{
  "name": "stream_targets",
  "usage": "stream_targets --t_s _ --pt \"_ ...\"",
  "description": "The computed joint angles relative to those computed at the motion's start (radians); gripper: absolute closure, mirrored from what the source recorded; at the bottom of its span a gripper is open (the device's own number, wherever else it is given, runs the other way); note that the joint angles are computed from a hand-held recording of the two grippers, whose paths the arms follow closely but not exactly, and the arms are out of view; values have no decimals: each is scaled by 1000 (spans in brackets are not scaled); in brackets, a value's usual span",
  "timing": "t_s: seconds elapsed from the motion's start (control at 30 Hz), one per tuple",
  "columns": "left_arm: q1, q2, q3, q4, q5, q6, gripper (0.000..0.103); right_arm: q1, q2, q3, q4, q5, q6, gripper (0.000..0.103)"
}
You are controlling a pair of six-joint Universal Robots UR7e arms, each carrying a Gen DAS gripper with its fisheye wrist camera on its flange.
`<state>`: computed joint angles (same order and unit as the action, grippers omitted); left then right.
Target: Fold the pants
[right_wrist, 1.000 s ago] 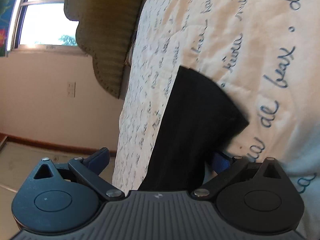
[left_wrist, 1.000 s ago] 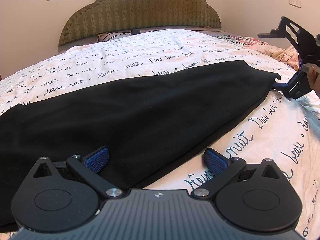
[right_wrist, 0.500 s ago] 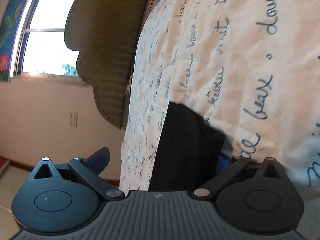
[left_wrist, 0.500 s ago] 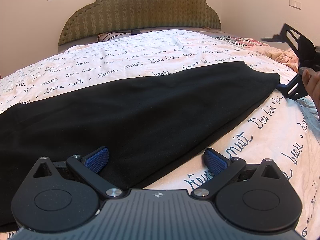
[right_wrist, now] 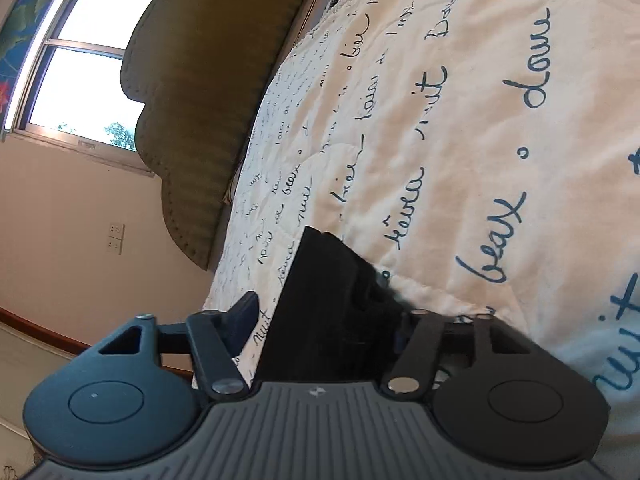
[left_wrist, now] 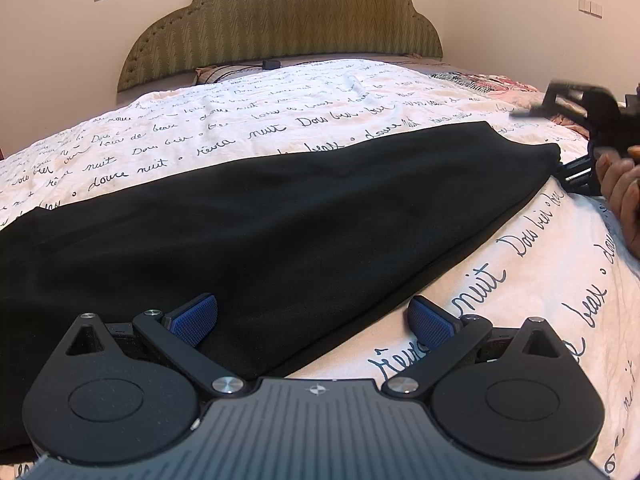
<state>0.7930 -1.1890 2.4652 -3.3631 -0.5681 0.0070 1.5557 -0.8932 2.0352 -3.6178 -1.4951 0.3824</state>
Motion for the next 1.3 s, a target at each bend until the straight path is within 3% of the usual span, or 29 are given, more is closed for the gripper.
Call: stream_targets --t_s 0.17,0.27,0.33,0.47,0.53,0.6,0.73,0.8,0.83,0.97,1.13,1.23,1.3 --pt "-3 -7 5 2 1 -3 0 -6 6 3 14 -32 -37 91" --pt "-16 -59 -6 89 -12 -47 5 8 4 6 10 -62 -86 93" --pt "-17 -115 -41 155 -72 -79 5 62 2 -3 10 -143 -233 94" --pt "21 -130 -205 211 -239 -107 0 199 30 -26 -8 -300 -618 94" --pt "71 -92 -345 360 -355 -168 0 251 58 -37 -19 -364 -781 94" --pt "116 -14 -486 495 -445 -210 2 278 86 -38 -51 -396 -884 94" --pt "137 160 -678 616 -474 -199 3 299 104 -35 -43 -427 -970 94" --pt "145 220 -757 719 -550 -173 3 325 131 -36 -77 -476 -1060 94" --pt "143 248 -787 762 -560 -165 4 334 143 -37 -89 -494 -1102 94" --pt "127 338 -852 864 -463 -96 7 347 175 -42 -115 -521 -1174 94" --pt "145 363 -905 1009 -426 -132 30 361 214 -45 -194 -538 -1249 94" --pt "161 334 -884 991 -404 -169 49 365 232 -37 -261 -528 -1290 93" --pt "180 295 -857 960 -434 -217 69 364 244 -26 -323 -510 -1312 93"
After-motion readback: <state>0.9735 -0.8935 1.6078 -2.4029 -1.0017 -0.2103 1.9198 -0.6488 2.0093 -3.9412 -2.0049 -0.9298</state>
